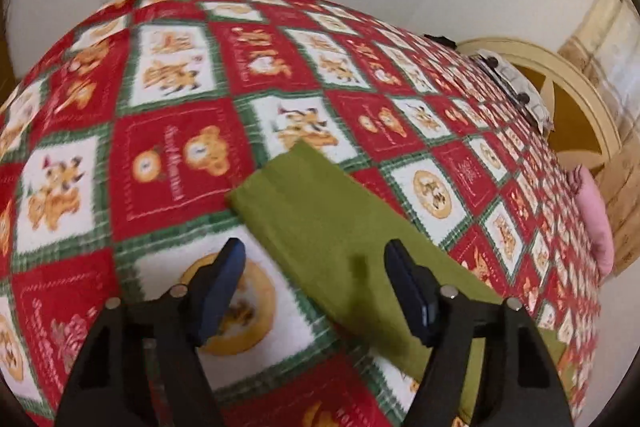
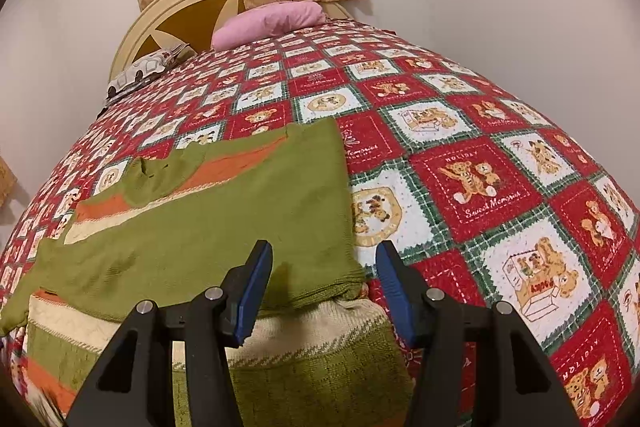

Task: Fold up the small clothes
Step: 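Grasp the other green sleeve cuff with the left gripper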

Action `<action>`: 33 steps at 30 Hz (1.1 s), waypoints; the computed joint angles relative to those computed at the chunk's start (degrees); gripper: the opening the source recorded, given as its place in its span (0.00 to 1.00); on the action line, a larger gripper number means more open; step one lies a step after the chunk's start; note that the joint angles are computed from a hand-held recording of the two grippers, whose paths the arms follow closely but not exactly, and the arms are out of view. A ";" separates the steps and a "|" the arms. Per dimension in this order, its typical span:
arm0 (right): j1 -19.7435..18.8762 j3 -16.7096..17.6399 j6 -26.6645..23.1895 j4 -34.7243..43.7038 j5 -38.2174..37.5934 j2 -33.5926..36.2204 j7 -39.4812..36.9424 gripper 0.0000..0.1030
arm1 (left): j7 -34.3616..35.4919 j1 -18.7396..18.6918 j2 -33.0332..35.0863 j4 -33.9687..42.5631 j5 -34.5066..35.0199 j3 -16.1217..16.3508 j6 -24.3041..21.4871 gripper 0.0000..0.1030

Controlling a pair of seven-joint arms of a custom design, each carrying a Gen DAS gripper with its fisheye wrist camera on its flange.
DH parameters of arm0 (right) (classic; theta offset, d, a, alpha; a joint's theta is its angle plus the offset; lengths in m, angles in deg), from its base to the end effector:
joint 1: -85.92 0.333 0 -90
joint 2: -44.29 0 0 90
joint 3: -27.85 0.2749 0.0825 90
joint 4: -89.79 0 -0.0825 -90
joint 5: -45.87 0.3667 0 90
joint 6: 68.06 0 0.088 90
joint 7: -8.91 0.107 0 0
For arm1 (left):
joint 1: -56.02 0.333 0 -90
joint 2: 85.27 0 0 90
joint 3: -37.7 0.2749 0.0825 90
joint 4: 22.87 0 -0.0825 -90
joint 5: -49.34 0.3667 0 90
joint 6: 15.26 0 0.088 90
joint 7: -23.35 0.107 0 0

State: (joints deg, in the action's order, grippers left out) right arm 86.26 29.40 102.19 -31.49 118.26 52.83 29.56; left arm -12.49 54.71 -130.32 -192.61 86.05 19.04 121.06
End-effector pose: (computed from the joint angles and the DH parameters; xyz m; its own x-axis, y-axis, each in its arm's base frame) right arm 0.5645 -0.0471 0.3598 0.1173 -0.9818 -0.1493 -0.6856 0.0287 -0.7274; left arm 0.3116 -0.0799 0.3516 0.9160 -0.1984 0.3488 0.0294 -0.8338 -0.5513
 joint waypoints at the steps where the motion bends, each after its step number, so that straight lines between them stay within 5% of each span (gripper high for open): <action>1: 0.06 -0.07 -0.01 -0.08 -0.45 0.01 0.60 0.54 | -0.25 0.64 0.81 0.33 0.64 -0.16 0.56 0.72; 5: 0.14 -0.19 0.18 -0.08 -2.51 0.28 3.05 0.54 | -2.03 1.82 2.41 1.28 2.21 -1.09 0.26 0.60; 7: 0.03 -0.08 0.24 -0.13 -2.92 0.30 3.57 0.54 | -1.90 2.79 3.48 1.44 4.45 -0.58 2.08 0.25; 9: -0.11 0.04 0.23 -0.15 -2.99 0.31 3.62 0.54 | -2.27 3.85 3.76 0.29 7.00 0.16 6.65 0.11; 18: -0.38 0.21 0.18 -0.05 -3.12 0.42 3.66 0.54 | 0.03 3.36 9.15 10.26 13.82 -4.66 0.47 0.09; 24: -0.48 0.22 -0.03 0.06 -3.21 0.50 3.69 0.54 | 4.06 0.82 24.63 28.53 24.38 -9.36 -6.27 0.09; 33: -0.61 0.26 -0.19 0.12 -3.03 0.49 3.51 0.54 | 9.57 -7.16 50.58 53.60 38.26 -10.27 -5.32 0.09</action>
State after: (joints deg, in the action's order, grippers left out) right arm 85.65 29.66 102.00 -31.37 115.23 53.32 33.07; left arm -2.92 47.55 -79.74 -139.01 124.31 8.78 115.74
